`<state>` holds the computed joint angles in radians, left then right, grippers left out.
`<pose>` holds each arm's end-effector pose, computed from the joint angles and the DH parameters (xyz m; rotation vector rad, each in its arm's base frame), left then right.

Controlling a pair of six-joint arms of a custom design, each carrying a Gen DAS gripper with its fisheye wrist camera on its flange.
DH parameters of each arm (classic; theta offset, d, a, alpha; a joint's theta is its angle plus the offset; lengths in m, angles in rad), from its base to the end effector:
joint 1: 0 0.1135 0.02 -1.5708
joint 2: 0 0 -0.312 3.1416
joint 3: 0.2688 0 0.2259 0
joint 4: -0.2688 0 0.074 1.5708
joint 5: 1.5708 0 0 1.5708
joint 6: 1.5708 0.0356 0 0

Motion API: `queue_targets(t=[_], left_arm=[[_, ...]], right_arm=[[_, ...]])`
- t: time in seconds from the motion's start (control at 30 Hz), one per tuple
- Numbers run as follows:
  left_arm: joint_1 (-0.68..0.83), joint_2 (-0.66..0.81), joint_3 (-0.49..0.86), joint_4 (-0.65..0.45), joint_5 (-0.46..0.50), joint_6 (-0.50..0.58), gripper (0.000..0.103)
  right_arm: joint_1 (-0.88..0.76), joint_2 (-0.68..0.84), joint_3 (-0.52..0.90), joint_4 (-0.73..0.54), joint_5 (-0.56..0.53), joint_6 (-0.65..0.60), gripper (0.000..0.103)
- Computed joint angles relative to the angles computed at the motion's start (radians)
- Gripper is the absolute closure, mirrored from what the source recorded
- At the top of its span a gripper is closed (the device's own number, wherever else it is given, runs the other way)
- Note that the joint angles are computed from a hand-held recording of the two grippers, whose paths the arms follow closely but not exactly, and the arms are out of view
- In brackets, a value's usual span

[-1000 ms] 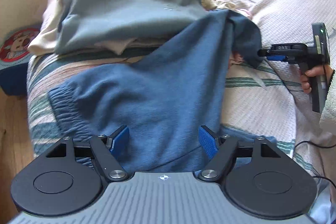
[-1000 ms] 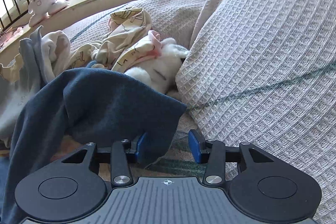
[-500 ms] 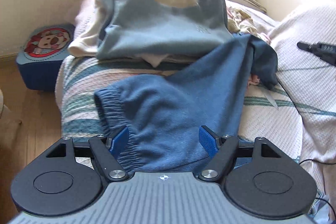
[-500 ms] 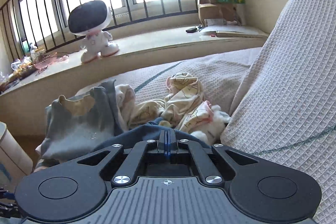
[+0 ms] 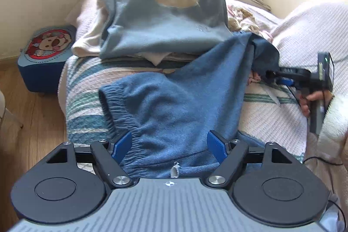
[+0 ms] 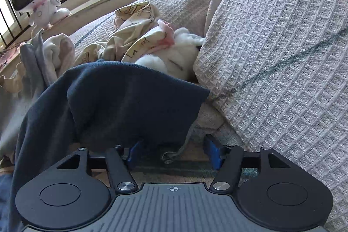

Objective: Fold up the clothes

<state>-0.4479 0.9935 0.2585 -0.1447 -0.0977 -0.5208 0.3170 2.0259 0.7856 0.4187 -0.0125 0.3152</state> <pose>0.1108 -0.0494 0.1891 -0.1334 2.4658 -0.3071 0.3412 0.1124 0.1270 -0.0081 2.4153 0.3095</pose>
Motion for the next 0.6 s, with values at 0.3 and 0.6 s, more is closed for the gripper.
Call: queue_targets(t=[0.3,0.6], left_arm=[[0.023,0.022,0.001,0.008,0.008,0.003,0.029],[0.068,-0.104,0.026,-0.09,0.015,-0.02,0.029]], right_arm=[[0.017,-0.031,0.023,-0.039,0.065,0.041,0.099],[0.151,-0.334,-0.076,0.002,-0.02,-0.085,0.1]])
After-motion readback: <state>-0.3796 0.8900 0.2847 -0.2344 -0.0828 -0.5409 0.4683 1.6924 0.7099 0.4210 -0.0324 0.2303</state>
